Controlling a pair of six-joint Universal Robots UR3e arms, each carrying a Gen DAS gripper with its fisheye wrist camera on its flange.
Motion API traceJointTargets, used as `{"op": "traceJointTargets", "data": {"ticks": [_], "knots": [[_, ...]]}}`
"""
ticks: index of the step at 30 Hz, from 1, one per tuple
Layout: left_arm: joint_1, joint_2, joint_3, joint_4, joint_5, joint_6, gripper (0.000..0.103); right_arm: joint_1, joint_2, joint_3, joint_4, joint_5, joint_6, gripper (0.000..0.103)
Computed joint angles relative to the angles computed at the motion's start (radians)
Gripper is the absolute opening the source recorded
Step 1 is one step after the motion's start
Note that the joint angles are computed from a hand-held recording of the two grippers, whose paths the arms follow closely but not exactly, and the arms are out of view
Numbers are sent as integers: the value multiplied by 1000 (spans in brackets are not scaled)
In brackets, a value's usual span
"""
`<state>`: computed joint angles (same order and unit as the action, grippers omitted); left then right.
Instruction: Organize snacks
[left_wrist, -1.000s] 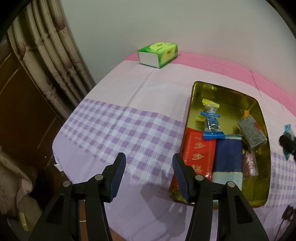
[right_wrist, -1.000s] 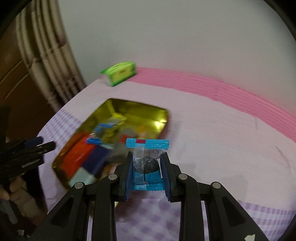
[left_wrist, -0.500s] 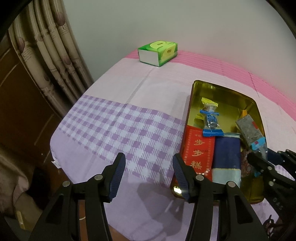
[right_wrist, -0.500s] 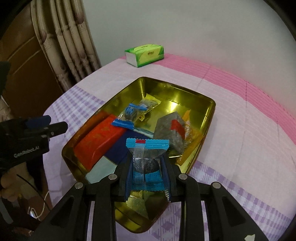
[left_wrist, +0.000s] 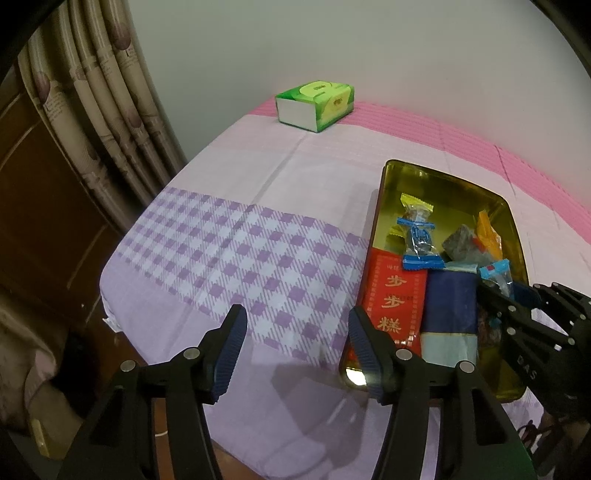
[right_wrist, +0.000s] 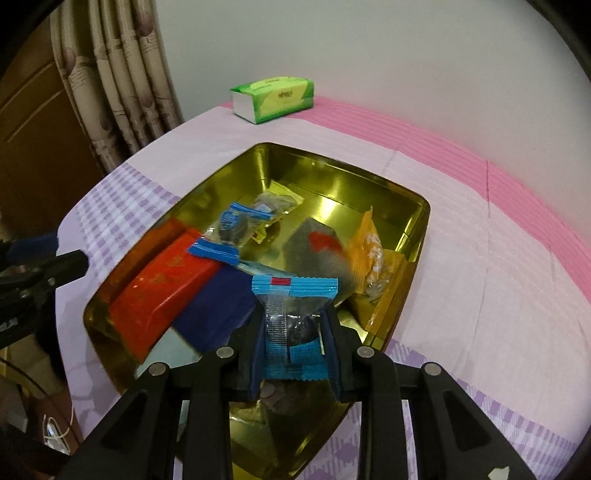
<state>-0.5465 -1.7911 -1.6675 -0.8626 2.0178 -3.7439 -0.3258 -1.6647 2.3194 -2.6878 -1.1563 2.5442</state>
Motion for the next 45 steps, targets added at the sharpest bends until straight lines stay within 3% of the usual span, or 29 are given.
{"op": "traceJointTargets", "data": {"ticks": [11, 16, 20, 24, 28, 36, 45], "knots": [[-10, -4, 0, -2, -3, 1, 58, -9, -22, 25, -7, 2, 2, 31], [-23, -16, 16, -15, 6, 2, 58, -34, -103, 42, 50, 29, -3, 45], [-33, -22, 29, -27, 16, 4, 58, -45, -167, 51, 102, 41, -5, 48], [-43, -30, 41, -38, 26, 4, 59, -55, -237, 67, 163, 36, -4, 65], [-47, -32, 45, -45, 29, 5, 59, -83, -328, 84, 250, 57, -18, 75], [-54, -38, 58, -62, 36, 7, 59, -87, -416, 128, 270, 33, -12, 85], [-53, -44, 65, -74, 34, 5, 59, -109, -423, 140, 295, 27, -18, 86]]}}
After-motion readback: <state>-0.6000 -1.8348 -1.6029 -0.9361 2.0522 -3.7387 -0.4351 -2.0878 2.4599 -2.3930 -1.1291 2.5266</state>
